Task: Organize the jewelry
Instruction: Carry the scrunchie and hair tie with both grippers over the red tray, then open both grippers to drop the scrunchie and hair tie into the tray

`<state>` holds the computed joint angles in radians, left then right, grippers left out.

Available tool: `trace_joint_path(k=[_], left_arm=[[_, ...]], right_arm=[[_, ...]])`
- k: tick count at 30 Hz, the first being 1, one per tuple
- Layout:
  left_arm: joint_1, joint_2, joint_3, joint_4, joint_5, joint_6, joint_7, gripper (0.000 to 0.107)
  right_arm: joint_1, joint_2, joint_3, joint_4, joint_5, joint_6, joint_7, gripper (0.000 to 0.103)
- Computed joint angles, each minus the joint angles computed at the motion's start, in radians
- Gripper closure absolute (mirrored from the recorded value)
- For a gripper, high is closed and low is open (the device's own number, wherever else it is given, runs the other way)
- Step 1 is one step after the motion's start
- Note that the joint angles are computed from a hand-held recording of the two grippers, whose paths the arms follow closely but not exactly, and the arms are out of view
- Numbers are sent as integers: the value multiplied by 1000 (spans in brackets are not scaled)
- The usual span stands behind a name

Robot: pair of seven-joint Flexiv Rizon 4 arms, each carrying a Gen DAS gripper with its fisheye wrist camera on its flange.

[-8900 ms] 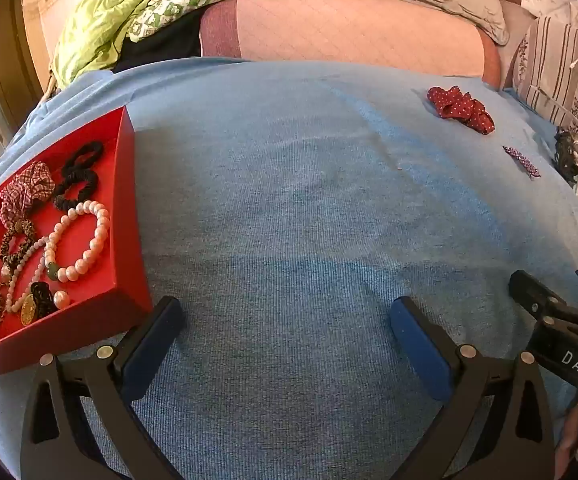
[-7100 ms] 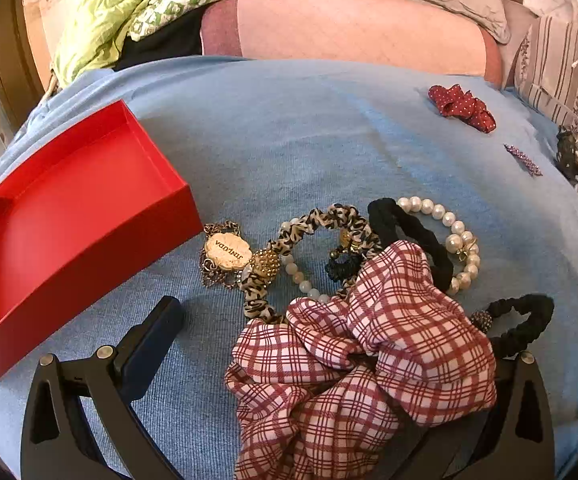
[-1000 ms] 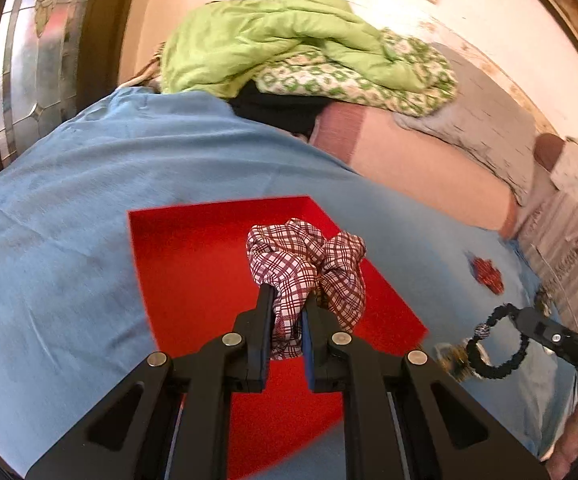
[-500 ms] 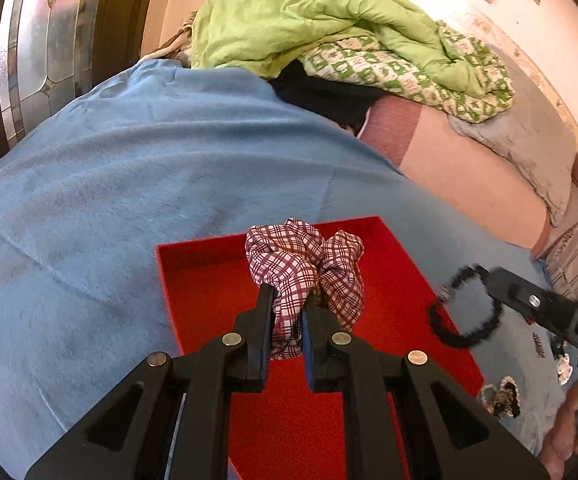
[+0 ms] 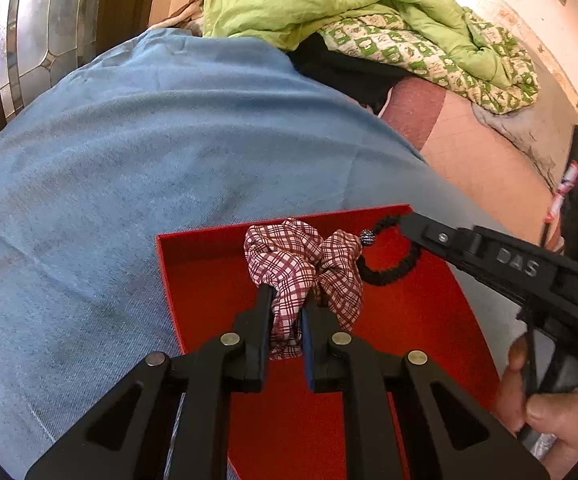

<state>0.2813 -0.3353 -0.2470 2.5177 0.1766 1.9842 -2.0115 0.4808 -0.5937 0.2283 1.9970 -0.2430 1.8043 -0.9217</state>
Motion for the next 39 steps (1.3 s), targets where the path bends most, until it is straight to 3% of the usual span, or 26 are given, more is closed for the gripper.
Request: trace_joint_path(k=[11,19,22,25,30,35,39], left_arm=[[-32,-9,12,-11,-39,-23,10,93],[-62,-5,43,-5,-66,-16,12,77],[-89,-2,64,-5,-79,-8,17,67],[-110,5,83,-1,-87,4,19,65],[-255,21,198,10,-176,59,71,65],[-463,23,315,28,-389,124,194,64],[-534,27,321,44,-510,173,273,62]], right_arm=[[14,-39,-30,-35,4,-81,3,92],[52,-21,-77,-18,14,-94,8,91],[55,-11,-85,-10,16,-94,7,82],[45,-4,-79,-6,15,-92,2,81],[12,20,-48,18,21,-66,-7,81],[-10,81,-30,98,27,-10,-29,81],[-46,132,-4,180,29,37,-48,81]])
